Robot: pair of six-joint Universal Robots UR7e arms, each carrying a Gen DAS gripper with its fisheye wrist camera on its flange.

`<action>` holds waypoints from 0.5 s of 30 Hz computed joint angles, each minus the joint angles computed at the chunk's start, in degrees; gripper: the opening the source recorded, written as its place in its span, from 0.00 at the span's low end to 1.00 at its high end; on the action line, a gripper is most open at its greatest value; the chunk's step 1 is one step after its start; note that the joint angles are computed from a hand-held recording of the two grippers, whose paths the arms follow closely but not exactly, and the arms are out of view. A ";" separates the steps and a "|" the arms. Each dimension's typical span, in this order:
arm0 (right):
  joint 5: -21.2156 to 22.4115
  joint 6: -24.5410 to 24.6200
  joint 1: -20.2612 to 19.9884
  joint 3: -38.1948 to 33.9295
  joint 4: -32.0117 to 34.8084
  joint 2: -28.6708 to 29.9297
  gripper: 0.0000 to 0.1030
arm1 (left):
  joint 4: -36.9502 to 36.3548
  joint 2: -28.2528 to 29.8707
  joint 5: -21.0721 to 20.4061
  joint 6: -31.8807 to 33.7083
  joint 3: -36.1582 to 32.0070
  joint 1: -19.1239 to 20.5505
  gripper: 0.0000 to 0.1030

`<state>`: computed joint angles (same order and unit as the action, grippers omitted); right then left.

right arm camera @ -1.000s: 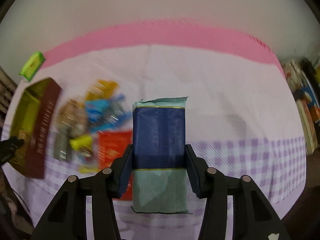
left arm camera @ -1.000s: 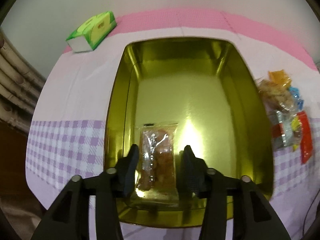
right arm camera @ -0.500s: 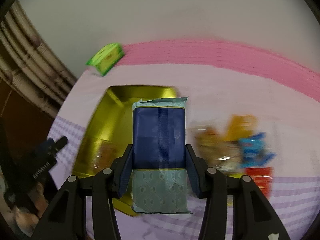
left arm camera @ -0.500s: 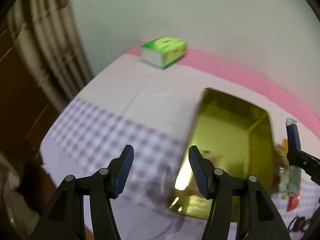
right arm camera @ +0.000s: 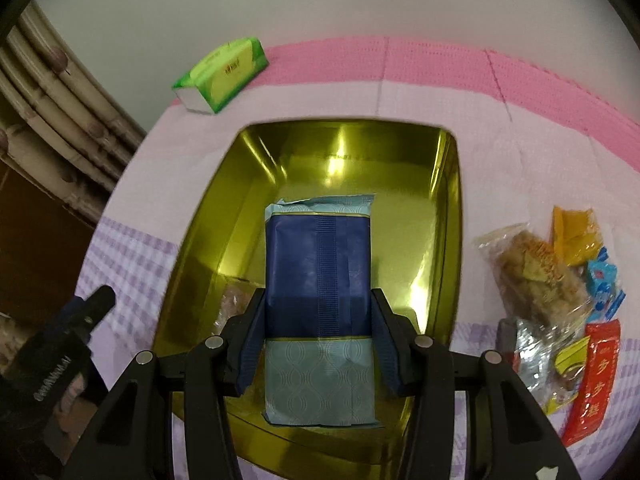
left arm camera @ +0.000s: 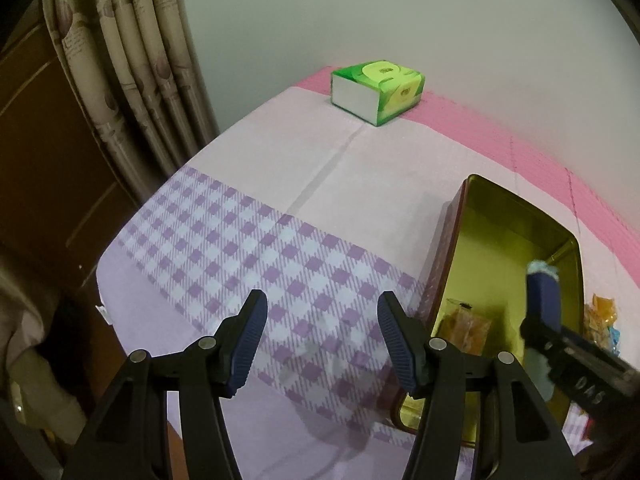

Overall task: Organize snacks
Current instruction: 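Lower the blue-and-teal packet into the gold tin and open the right gripper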

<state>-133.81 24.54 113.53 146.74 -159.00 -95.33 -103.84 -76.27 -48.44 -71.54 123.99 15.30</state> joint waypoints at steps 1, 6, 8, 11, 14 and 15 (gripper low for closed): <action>-0.11 0.04 -0.22 0.07 0.09 0.45 0.45 | -0.06 -0.06 -0.16 -0.16 0.01 0.10 0.57; -2.03 -0.22 -0.94 0.28 -0.79 2.70 0.45 | -0.61 -0.20 -0.80 -0.19 0.09 0.40 0.57; -3.57 0.05 -0.74 0.01 -0.12 3.14 0.45 | -0.53 -0.11 -0.80 -0.08 0.05 0.41 0.57; -5.32 0.57 -0.60 -0.40 2.15 3.22 0.45 | -0.84 -0.06 -1.06 0.27 0.08 0.45 0.57; -6.81 0.63 -0.53 -0.29 2.54 3.31 0.45 | -0.99 0.00 -1.07 0.54 0.12 0.46 0.57; -6.90 0.61 -0.55 -0.21 2.64 3.07 0.45 | -1.04 0.06 -1.03 0.50 0.12 0.45 0.57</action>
<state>-140.71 25.15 112.98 146.53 -156.35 -92.26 -104.88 -76.21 -49.47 -71.04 124.12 15.75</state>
